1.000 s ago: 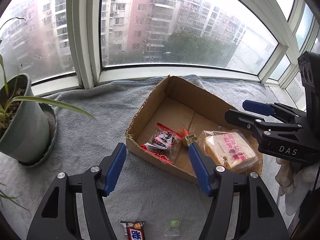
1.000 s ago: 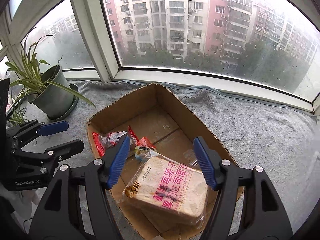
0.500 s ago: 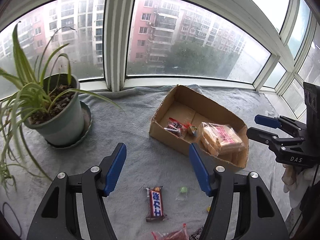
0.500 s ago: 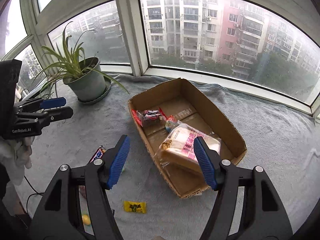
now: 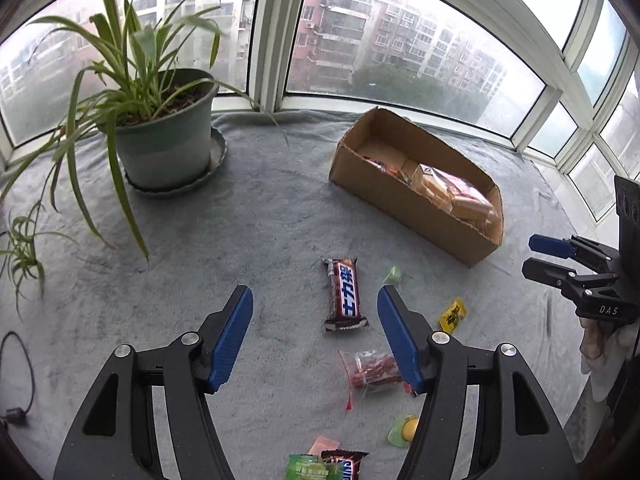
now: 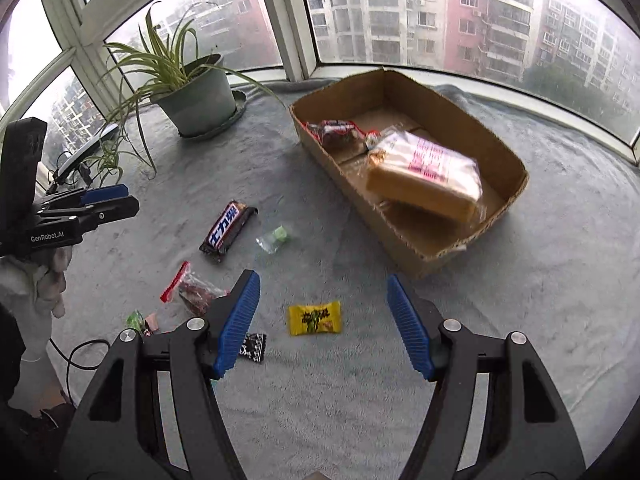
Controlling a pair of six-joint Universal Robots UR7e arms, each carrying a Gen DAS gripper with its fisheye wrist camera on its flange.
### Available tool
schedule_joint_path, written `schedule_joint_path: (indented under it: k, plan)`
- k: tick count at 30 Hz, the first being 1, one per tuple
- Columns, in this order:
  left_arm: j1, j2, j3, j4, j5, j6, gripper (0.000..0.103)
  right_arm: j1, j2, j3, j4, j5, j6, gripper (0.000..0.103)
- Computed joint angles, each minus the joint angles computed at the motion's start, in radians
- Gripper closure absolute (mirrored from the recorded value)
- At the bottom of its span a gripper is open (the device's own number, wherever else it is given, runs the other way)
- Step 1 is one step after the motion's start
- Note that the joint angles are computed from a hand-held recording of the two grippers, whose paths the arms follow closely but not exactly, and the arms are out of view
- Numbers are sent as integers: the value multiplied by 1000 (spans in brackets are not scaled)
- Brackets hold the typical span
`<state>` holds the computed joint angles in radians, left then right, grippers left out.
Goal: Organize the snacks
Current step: 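Grasp the Snickers bar with the left tool while the right tool grasps the yellow candy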
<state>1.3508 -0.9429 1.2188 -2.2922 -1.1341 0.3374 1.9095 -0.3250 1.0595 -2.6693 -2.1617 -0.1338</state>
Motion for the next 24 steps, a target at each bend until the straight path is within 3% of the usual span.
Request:
schedule_joint_path:
  k: [6,9,13,24]
  plan:
    - [17,14,13,23,-1,-25,39,-19,10,60,-21,12,49,34]
    - [21,34,9,34,10,-21,39,-17,41,40,-17,-34,10,34]
    - [21,68,-14,57,19,-13,39,-21,76,-10,16,-39,-30,34]
    - [26,143,-79,93,37,-16,39,-32,141,-113,112,-71,-55,34]
